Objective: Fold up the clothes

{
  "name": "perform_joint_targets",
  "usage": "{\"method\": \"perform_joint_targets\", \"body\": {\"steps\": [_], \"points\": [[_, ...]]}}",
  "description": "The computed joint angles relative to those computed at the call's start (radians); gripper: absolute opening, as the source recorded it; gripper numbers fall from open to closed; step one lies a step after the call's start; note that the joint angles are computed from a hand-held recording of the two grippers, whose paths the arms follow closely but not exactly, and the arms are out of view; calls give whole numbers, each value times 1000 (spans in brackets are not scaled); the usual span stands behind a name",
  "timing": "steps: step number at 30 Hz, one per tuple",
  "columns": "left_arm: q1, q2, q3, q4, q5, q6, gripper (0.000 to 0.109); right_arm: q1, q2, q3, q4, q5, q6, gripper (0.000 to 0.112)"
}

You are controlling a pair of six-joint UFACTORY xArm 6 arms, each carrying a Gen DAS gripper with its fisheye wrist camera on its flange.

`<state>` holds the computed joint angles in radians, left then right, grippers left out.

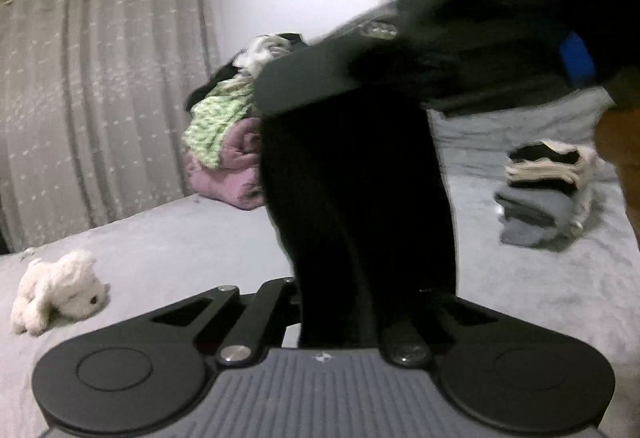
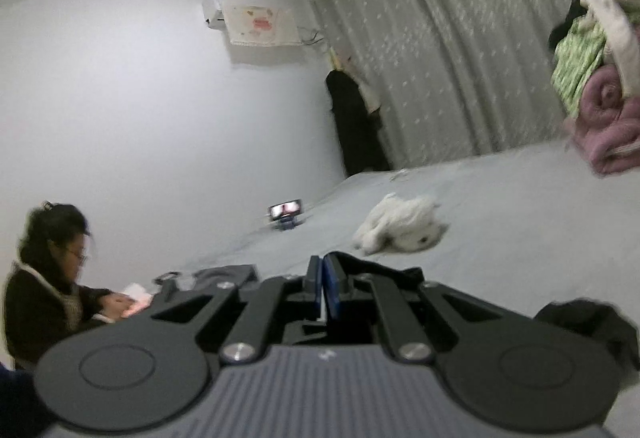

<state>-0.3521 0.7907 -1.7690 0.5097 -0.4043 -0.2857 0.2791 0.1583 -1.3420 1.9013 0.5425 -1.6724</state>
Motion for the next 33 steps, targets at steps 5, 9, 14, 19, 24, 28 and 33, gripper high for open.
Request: {"method": "perform_joint_targets", "body": {"steps": [5,9,14,19,24,28,33], "points": [[49,-79,99,-279,-83,16,2,-74,0,0,144,2,-71,34],[101,-113,129,-443,-28,-15,2,-76,69,-69,77,-197,12,35],[206,-138,161,-237,18,-378,2,-21,195,-164,-261,-354,282,35],[294,-173,231,20,-36,-700,2,30,276,-209,-580,-411,526,36],[312,-116,136,67,4,-792,2,57,399,-302,-810,-441,728,37],[351,-88,71,213,74,-974,2,30,523,-426,-1042,-393,980,38],[392,-54,13,394,40,-1163,2,15,616,-551,-1203,-298,1215,41]]}}
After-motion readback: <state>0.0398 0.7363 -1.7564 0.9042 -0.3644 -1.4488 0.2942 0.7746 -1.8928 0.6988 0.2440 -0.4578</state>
